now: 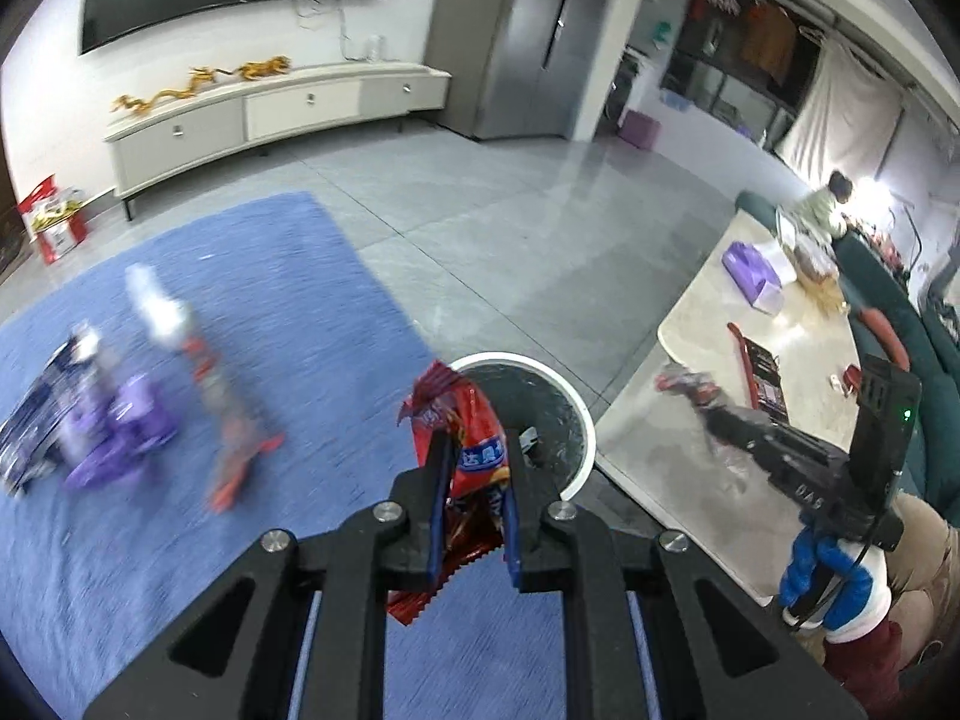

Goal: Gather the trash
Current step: 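Carry both items to the black bin and open both tools to drop them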

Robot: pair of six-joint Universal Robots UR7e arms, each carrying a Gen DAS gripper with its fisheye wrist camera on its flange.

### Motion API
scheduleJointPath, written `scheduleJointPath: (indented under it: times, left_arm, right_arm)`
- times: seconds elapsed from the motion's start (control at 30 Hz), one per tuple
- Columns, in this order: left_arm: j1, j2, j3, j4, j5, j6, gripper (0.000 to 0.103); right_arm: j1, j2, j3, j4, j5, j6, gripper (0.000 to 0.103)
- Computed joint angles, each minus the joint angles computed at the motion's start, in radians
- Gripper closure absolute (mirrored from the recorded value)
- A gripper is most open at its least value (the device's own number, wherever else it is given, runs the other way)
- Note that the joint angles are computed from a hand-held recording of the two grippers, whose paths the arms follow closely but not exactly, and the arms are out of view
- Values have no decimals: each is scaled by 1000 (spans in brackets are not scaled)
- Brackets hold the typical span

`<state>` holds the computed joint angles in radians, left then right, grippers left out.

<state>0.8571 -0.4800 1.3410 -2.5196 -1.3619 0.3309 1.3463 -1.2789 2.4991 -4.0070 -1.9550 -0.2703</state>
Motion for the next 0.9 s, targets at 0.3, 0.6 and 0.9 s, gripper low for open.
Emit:
scheduleJointPath:
  times: [0.3, 0.6, 0.9]
  left_arm:
    - [-41, 314, -385, 190, 59, -39, 84]
    - [-30, 494, -632, 293, 81, -85, 70]
    - [-7, 492, -657, 324, 48, -114, 53]
  right_arm:
    - [-131, 43, -138, 164, 60, 40, 92]
    - [-184, 131, -278, 276, 56, 77, 90]
    - [-210, 156, -298, 285, 18, 116, 56]
